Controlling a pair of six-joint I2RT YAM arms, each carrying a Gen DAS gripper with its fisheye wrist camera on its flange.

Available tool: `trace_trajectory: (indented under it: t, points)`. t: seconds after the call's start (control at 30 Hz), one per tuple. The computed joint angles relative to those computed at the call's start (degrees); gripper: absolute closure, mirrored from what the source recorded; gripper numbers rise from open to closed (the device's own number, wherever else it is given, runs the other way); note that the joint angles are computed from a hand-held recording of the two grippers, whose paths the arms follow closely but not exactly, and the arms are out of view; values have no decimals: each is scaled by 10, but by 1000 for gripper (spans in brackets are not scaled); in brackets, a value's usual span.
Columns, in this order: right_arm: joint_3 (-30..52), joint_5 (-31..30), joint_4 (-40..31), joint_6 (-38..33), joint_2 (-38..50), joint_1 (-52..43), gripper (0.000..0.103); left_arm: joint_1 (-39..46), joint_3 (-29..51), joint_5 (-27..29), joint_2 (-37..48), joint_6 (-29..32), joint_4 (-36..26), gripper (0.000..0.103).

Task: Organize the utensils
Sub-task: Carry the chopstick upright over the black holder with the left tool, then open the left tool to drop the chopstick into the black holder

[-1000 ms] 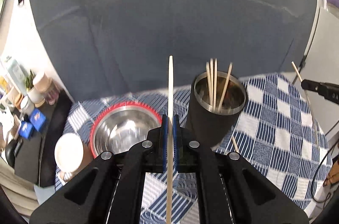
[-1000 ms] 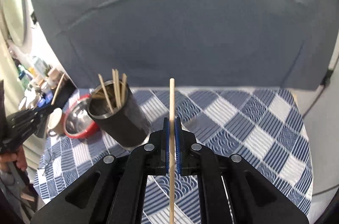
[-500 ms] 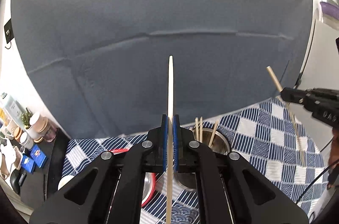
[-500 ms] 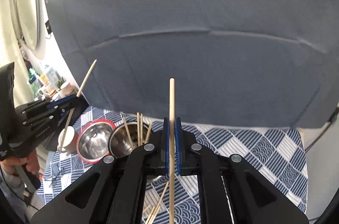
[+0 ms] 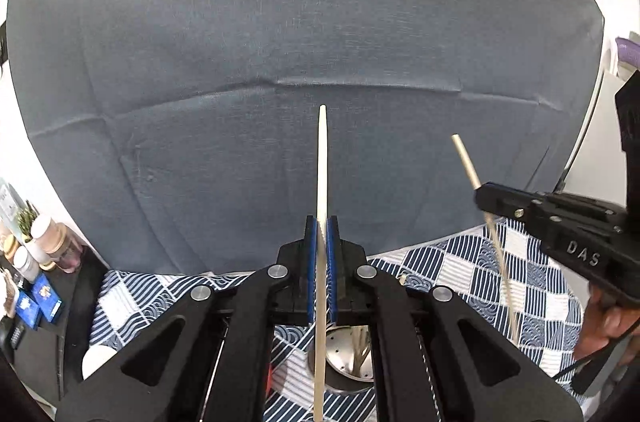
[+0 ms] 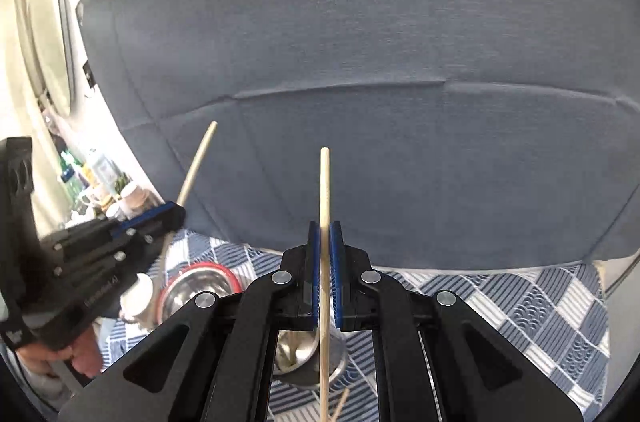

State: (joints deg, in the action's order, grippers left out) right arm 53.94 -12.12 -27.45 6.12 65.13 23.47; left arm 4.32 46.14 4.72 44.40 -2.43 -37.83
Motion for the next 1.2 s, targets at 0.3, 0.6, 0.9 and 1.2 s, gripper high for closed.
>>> trace_trajectory:
  t: [0.3, 0.6, 0.9, 1.2]
  points:
    - [-43, -22, 115, 58, 33, -7, 98, -4, -75, 36, -28, -64, 111, 98]
    - [-117, -45, 305, 125, 52, -5, 98, -32, -176, 36, -61, -97, 242, 98]
    - [-187, -32, 460, 110, 100, 40, 98, -17, -273, 49, -82, -111, 344, 98]
    - [-256, -28, 529, 104, 105, 58, 98, 0, -335, 63, -112, -129, 367, 98]
